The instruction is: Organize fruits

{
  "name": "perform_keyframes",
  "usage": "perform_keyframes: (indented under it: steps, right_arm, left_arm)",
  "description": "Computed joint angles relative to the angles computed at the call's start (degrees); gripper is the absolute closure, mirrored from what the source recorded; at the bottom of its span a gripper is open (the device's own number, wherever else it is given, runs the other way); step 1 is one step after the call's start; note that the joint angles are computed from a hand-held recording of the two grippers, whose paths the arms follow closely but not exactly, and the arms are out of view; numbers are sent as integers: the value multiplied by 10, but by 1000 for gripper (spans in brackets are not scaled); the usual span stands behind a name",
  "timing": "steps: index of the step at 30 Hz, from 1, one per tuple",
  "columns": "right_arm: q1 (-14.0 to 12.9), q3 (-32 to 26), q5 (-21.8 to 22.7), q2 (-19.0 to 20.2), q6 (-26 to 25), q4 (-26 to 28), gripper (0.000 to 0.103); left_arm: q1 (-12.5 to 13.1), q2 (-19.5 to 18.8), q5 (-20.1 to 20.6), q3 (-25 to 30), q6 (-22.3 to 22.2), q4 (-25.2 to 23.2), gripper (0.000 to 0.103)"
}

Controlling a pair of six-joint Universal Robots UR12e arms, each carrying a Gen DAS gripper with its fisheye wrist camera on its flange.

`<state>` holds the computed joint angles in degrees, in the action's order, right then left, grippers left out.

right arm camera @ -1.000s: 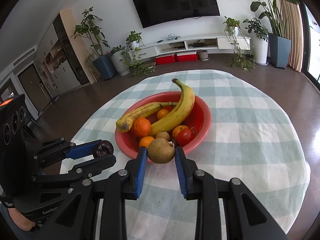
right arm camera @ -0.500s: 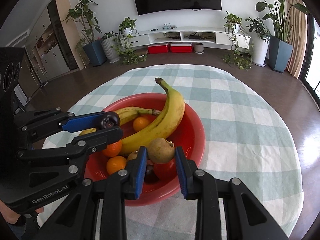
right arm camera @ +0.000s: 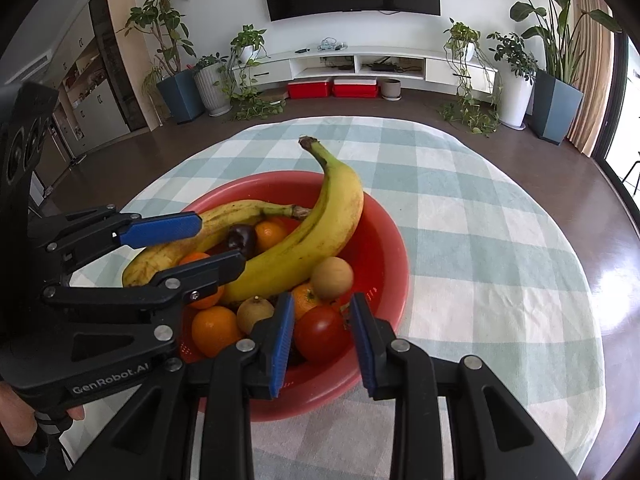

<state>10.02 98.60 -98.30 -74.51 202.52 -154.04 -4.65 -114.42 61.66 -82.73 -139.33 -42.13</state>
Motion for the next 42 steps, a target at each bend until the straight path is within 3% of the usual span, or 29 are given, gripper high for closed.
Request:
perform_keyframes:
  steps: [3, 6, 8, 17, 22, 23, 26, 28, 31, 34, 38, 42]
  right_arm:
    - [4, 12, -17, -14, 11, -18, 69]
    - [11, 32, -42, -32, 28, -46, 52]
    - [18, 49, -58, -45, 38, -76, 31]
    - [82, 78, -182, -62, -10, -164, 20]
    - [124, 84, -297, -50, -62, -321, 0]
    - [131, 83, -314, -46, -82, -360, 0]
    - [152, 70, -366, -34, -141, -442, 0]
    - [161, 61, -383, -35, -160, -450, 0]
    - [166, 57, -385, -49, -141, -389, 0]
    - [170, 66, -399, -65, -85, -304, 0]
    - [169, 80, -404, -82, 1, -215, 0]
    - [163, 95, -398, -96, 76, -151, 0]
  left_arm:
    - [8, 17, -22, -22, -11, 36, 24]
    - [22, 39, -50, -55, -37, 97, 0]
    - [34, 56, -80, -78, -52, 131, 0]
    - [82, 144, -137, -193, -94, 259, 0]
    - [112, 190, -137, -264, -189, 446, 0]
    - [116, 199, -130, -272, -208, 460, 0]
    - [129, 223, -133, -281, -236, 437, 0]
    - [138, 232, -142, -286, -245, 435, 0]
    - [142, 246, -120, -292, -252, 409, 0]
    - [137, 257, -84, -297, -234, 367, 0]
    - [115, 265, 13, -296, -196, 290, 0]
    - [110, 261, 34, -296, -182, 251, 0]
